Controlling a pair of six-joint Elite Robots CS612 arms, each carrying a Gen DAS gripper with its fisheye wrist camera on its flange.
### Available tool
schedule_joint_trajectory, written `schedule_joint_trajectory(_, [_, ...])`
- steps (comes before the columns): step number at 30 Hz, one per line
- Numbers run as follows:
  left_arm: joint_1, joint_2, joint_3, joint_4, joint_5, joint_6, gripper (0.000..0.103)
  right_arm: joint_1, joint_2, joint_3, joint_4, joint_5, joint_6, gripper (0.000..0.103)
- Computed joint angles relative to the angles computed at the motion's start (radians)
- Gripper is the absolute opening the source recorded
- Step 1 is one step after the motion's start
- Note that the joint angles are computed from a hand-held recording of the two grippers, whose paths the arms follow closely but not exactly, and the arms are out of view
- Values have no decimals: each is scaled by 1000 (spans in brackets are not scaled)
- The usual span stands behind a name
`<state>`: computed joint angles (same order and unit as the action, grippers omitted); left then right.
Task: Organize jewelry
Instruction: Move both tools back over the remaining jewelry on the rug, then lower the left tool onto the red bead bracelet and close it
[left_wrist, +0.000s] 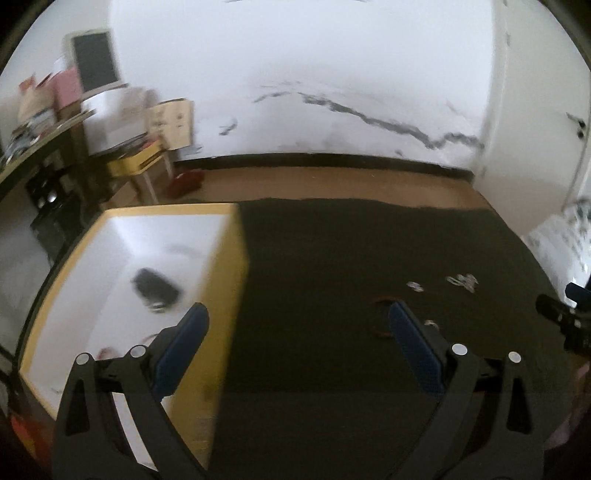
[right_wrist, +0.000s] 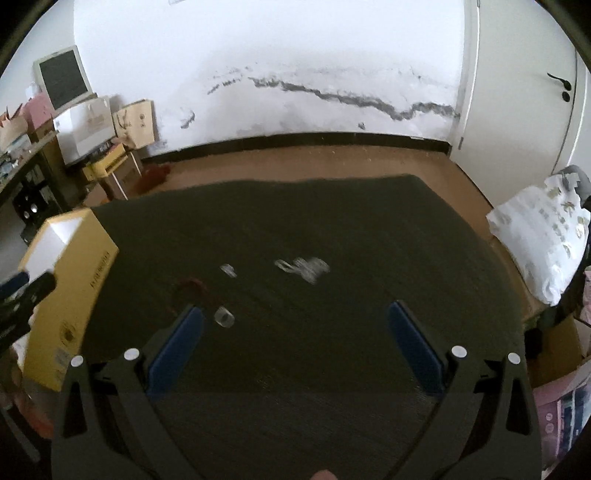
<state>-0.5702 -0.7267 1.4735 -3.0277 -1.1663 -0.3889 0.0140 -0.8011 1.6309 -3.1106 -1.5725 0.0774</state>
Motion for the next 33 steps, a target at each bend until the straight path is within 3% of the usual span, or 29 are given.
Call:
schedule_joint_trajectory(7, [-54,69,-107,78,-3,63,95,-39,-11,37,-20,27,20,97])
schedule_joint_trajectory(11, [-62,88,-135,106,6,73,95,-50,-17,41,-25,44,33,97])
schedule_joint_trajectory(25, [-39,125,-188,156,-7,44,95,-44,-18,29,-21,63,8,97])
schedule_joint_trajectory(29, [-7,142,-209,190,-77,-44,95,-42,-15,21,-13,60,6,97])
schedule_joint_trajectory(33, [3,163,-235,221,-101,-58,95,-39,-12,16,-9,56,6,97])
